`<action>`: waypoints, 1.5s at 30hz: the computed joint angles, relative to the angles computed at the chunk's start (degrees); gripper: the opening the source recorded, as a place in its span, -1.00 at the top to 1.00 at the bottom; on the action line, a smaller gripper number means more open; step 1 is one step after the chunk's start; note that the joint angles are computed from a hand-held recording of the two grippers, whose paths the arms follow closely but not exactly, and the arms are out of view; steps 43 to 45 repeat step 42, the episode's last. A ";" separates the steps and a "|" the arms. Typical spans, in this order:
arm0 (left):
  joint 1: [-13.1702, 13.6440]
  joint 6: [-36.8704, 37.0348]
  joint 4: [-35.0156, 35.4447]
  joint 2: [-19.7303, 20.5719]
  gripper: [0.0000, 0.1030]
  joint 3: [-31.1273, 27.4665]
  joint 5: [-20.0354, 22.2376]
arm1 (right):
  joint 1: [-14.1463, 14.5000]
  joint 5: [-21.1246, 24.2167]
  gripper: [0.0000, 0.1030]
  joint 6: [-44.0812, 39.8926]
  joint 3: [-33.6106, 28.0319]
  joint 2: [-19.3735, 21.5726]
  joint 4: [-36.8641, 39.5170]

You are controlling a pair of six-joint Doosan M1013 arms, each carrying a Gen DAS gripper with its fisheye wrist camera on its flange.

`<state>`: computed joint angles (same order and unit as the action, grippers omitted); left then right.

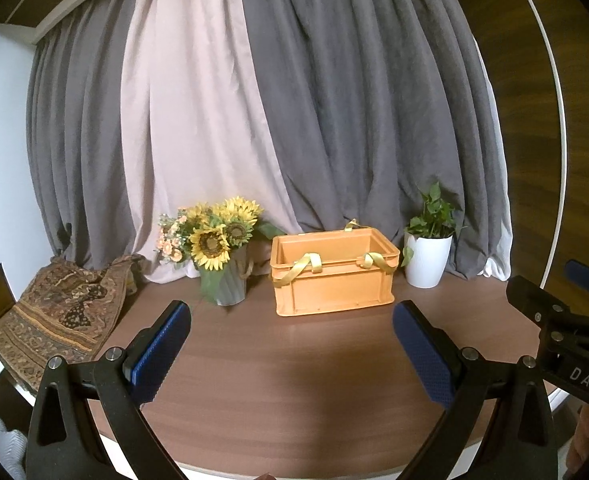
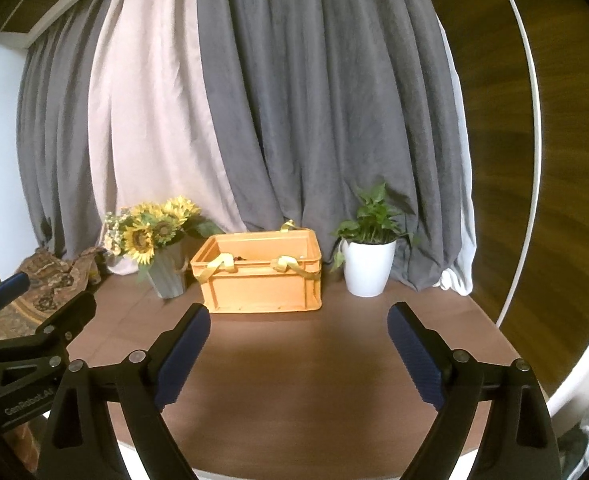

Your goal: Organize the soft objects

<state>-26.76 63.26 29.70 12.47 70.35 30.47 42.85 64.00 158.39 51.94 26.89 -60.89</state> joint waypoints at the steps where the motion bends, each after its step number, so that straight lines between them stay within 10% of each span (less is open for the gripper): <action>1: 0.00 -0.20 0.26 -0.23 -1.00 0.29 -0.12 | 0.14 0.00 -0.78 0.14 0.16 -0.09 -0.16; 45: -1.12 -3.44 3.69 -4.98 -1.00 5.70 -3.14 | 3.02 1.81 -0.78 3.97 4.47 -2.95 -4.51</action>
